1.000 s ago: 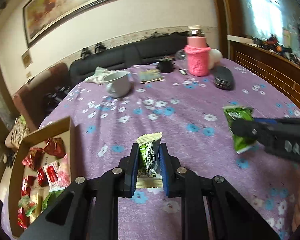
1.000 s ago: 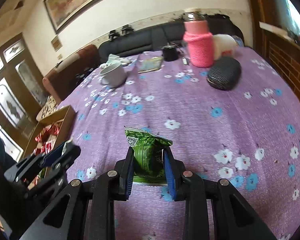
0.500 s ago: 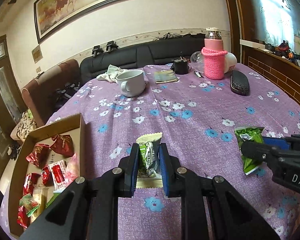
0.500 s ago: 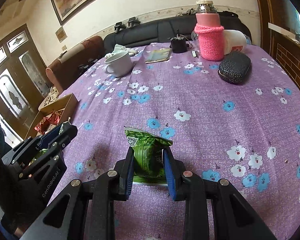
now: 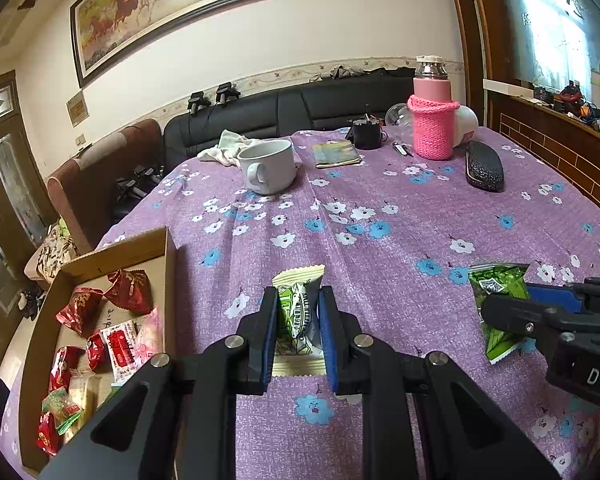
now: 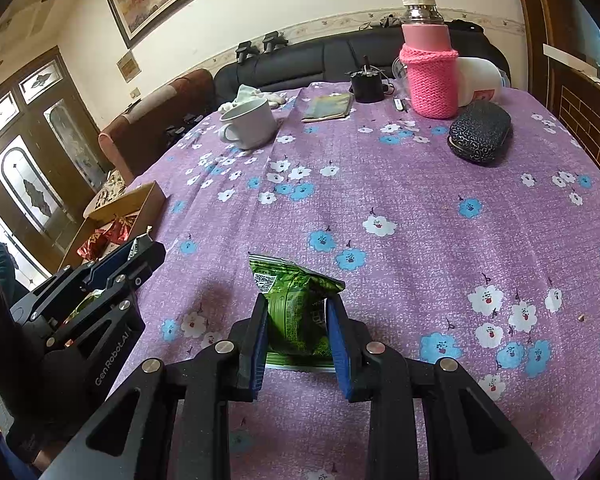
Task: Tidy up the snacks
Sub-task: 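Carry the candy in the left tool into the box while the right tool carries the green bag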
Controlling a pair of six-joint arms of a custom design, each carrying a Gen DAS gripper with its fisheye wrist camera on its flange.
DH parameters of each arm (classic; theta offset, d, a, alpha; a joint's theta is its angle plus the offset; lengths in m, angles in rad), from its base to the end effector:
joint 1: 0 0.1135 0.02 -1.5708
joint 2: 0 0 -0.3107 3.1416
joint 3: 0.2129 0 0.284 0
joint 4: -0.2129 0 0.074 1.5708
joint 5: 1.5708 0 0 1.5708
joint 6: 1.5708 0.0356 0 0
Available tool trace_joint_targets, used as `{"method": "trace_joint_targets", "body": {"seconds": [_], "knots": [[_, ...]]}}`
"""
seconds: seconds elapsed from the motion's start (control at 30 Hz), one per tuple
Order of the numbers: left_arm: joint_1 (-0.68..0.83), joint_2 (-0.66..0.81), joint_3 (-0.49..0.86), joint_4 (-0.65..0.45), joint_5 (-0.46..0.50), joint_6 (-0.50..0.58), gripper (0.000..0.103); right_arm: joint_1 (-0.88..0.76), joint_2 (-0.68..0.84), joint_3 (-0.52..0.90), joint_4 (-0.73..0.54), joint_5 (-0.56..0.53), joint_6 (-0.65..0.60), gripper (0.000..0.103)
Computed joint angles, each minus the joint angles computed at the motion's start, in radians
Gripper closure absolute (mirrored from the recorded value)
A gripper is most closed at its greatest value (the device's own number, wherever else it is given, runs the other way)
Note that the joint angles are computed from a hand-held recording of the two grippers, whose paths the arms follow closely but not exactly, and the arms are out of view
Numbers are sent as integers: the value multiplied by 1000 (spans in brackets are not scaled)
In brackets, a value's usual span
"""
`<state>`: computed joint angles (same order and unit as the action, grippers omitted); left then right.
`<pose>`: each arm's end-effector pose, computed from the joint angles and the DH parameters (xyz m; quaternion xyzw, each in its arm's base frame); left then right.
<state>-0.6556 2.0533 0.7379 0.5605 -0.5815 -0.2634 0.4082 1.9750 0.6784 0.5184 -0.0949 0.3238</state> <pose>0.3036 -0.2088 0.0642 0.0598 0.8847 0.0673 0.4574 0.3227 0.1432 0.0714 -0.0572 0.9199 0.1788 0.3444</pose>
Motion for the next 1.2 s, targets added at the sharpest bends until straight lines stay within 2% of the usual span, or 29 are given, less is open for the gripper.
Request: {"method": "trace_joint_targets", "body": {"seconds": [0.4,0.73,1.0,1.2], "knots": [[-1,-6,-11,21,-16,4,84,5,1,-3,12,21,5,73],[-7,-47,-53,62,-30,-7,84,24,-34,-30,39,88,21,73],[-7,-203,-168,69,-11,-25,84,49,-77,-30,6,81,81,73],[91,-334,-297,88,43,-42,84,167,-91,34,-67,86,112,73]]}}
